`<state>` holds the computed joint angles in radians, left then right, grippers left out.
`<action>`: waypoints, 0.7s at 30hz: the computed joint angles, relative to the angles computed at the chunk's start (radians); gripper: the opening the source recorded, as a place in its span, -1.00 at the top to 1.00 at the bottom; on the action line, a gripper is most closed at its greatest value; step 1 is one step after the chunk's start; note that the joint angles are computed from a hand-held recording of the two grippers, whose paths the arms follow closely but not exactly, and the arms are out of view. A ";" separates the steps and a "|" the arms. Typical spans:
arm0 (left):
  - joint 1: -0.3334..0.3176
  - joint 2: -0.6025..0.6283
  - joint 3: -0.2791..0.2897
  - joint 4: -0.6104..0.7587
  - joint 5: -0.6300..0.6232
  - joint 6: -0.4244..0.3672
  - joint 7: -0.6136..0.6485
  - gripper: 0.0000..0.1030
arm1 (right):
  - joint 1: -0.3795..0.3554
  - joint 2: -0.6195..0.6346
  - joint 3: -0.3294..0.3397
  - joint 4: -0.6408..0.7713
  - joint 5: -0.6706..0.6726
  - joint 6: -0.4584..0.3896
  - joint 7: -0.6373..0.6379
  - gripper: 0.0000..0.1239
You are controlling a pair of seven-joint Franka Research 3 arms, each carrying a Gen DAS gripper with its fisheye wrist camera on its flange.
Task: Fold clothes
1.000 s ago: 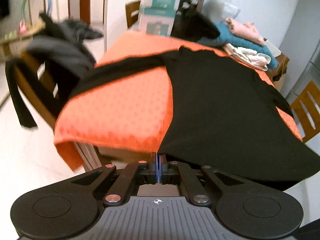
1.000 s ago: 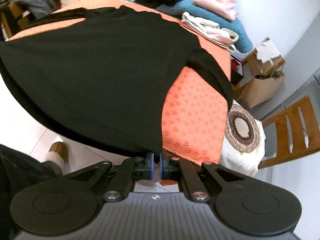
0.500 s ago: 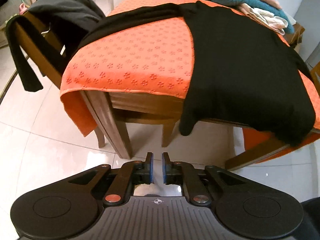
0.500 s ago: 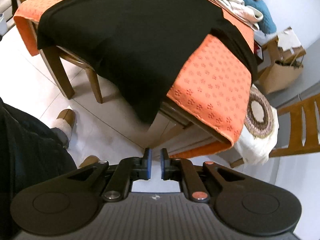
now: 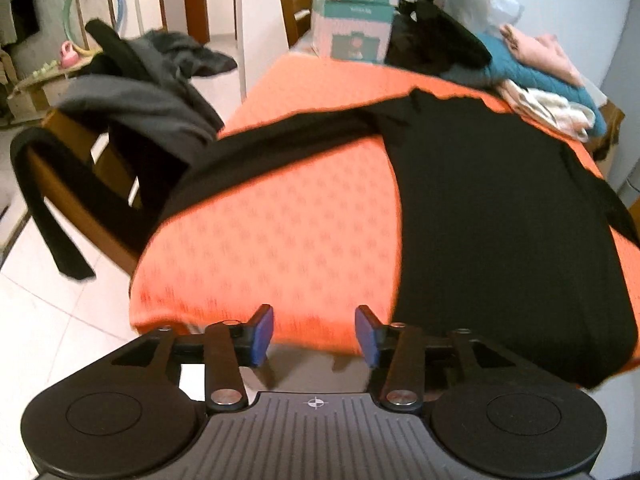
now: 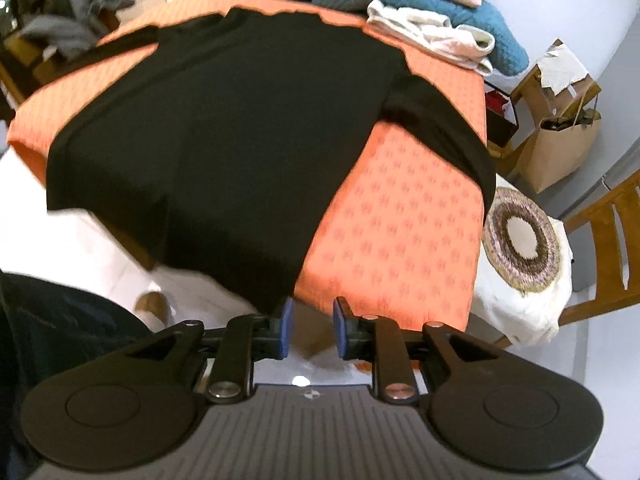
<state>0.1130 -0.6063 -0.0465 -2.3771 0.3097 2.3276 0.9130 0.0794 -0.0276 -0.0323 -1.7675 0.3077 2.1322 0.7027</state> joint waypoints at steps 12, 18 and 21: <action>0.047 0.330 0.133 0.261 -0.093 0.184 0.345 -0.16 | 0.079 0.369 0.044 0.503 -0.058 -0.050 0.311 0.37; 0.089 0.557 0.147 0.480 -0.297 0.193 0.610 -0.21 | 0.135 0.593 0.049 0.814 -0.116 -0.134 0.484 0.31; 0.132 0.681 0.121 0.613 -0.382 0.175 0.728 -0.25 | 0.163 0.703 0.042 0.976 -0.152 -0.184 0.562 0.29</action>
